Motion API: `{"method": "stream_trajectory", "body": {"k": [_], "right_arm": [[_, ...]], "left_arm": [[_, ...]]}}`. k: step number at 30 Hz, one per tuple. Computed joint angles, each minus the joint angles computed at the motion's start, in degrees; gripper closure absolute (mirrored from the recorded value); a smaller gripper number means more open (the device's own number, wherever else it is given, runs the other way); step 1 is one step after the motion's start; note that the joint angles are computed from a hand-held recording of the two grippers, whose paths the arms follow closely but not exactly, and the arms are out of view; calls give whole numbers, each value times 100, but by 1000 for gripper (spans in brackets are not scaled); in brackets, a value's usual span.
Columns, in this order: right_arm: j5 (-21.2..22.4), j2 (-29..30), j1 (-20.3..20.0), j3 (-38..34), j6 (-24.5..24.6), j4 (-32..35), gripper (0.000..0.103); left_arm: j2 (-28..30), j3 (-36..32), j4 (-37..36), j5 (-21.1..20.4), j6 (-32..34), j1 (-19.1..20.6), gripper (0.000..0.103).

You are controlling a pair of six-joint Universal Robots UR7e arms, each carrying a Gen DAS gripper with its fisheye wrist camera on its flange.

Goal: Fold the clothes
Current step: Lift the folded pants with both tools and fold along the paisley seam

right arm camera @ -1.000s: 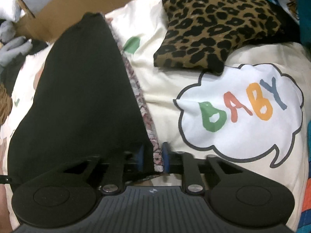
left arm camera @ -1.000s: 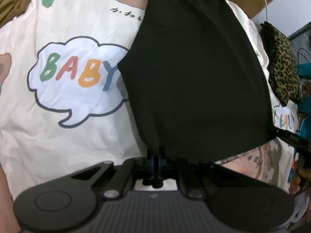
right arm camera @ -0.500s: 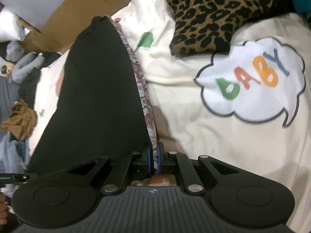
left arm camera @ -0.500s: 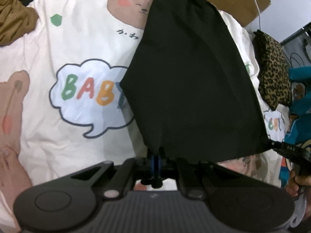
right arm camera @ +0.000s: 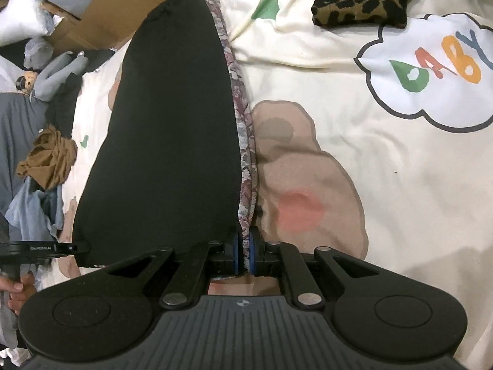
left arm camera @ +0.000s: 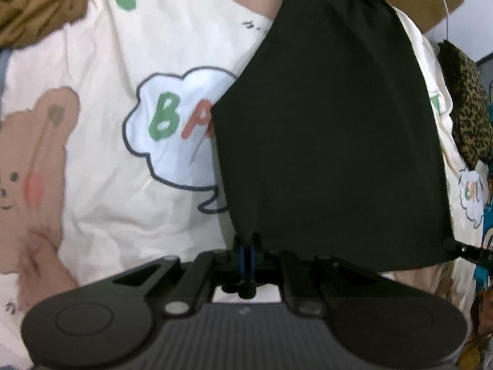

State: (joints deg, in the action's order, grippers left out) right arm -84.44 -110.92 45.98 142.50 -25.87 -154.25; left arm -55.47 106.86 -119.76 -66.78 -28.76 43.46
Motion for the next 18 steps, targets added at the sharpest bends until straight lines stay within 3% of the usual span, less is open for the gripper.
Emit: {"method": "stream_trajectory", "body": {"k": [3,5,9,11,14,18], "right_arm": [[45,138,-69,-9,20,-177,91],[121,220,-131,-27,83,-257,90],[325,309,-245,-137,-10,-100,88],[395,368,-321,-210,-13,18,81],[571,344,-473,-288,-39,273,81],[491,323,-445,-390,-185,530,81]], "left_arm": [[1,129,-240,-117,120,153,97],[20,138,-301,-180,122,199,90],[58,154,-446,-311,222,263,64],[65,182,-509,-326,329,285,63],[37,231,-629,-379,417,338,62],[-55,252,-688,-550,458,457,62]]}}
